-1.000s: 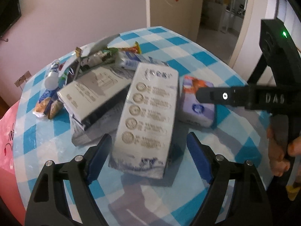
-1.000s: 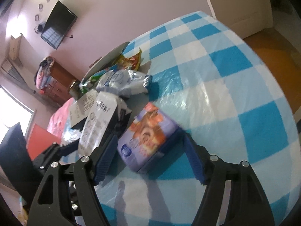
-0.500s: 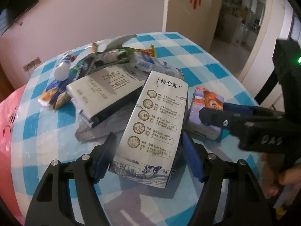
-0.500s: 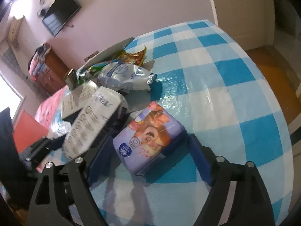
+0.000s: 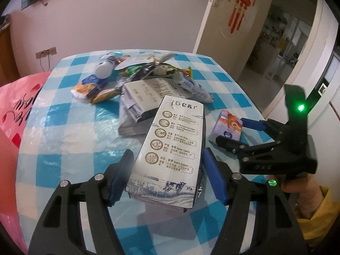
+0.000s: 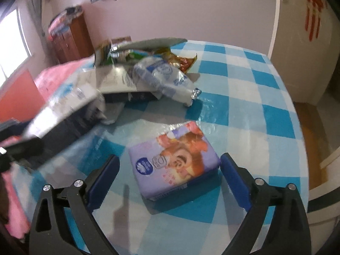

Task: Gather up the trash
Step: 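Grasp the white milk carton with the left tool while the right tool grasps the purple tissue pack, then carry the carton and tissue pack to the orange bucket and release both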

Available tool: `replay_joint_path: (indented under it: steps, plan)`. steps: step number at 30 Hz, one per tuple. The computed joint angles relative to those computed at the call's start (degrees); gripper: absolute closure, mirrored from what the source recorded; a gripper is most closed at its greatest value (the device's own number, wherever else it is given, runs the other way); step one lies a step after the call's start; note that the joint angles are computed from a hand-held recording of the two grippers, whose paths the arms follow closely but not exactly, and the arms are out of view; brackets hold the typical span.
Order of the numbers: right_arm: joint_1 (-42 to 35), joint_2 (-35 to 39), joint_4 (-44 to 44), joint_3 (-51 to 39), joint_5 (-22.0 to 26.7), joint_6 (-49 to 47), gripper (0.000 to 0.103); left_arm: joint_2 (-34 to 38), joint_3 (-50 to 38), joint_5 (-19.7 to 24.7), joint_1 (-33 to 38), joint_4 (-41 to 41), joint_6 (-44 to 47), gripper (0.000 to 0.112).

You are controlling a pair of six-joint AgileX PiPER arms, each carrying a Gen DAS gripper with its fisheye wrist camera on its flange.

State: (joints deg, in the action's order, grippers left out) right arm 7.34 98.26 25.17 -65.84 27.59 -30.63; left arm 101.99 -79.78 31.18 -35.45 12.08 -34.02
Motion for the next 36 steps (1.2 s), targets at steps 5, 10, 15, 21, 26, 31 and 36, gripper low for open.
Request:
replay_joint_path:
  steps: [5,10,15,21,26,31,36]
  plan:
    - [2.03,0.07,-6.39,1.78,-2.50,6.79,0.011,-1.84,3.81,-1.07,0.85,-0.59,0.38,0.044]
    - [2.04,-0.38,-7.79,2.31,-2.57,9.74,0.021,-0.27,4.68,-0.02,0.86,-1.31,2.09,0.044]
    - [2.54,-1.39,-7.61,3.22,-1.88,10.49,0.022,1.13,4.20,0.12,0.65,1.30,1.27,0.039]
    - [4.11,-2.53,-7.56,3.89,-0.15,10.07,0.021,3.48,1.56,1.18,-0.21,4.29,1.48,0.040]
    - [4.35,-2.28,-8.95,3.41,-0.69,11.47,0.012,3.51,1.76,0.28,-0.58,4.15,0.74,0.051]
    - [4.07,-1.99,-9.19,2.75,-0.65,10.42,0.012,1.61,4.05,-0.80,0.28,4.47,-1.73,0.053]
    - [5.55,-3.06,-12.35,4.15,-2.17,13.17,0.023,-1.14,6.85,-3.01,1.78,3.16,-2.21,0.053]
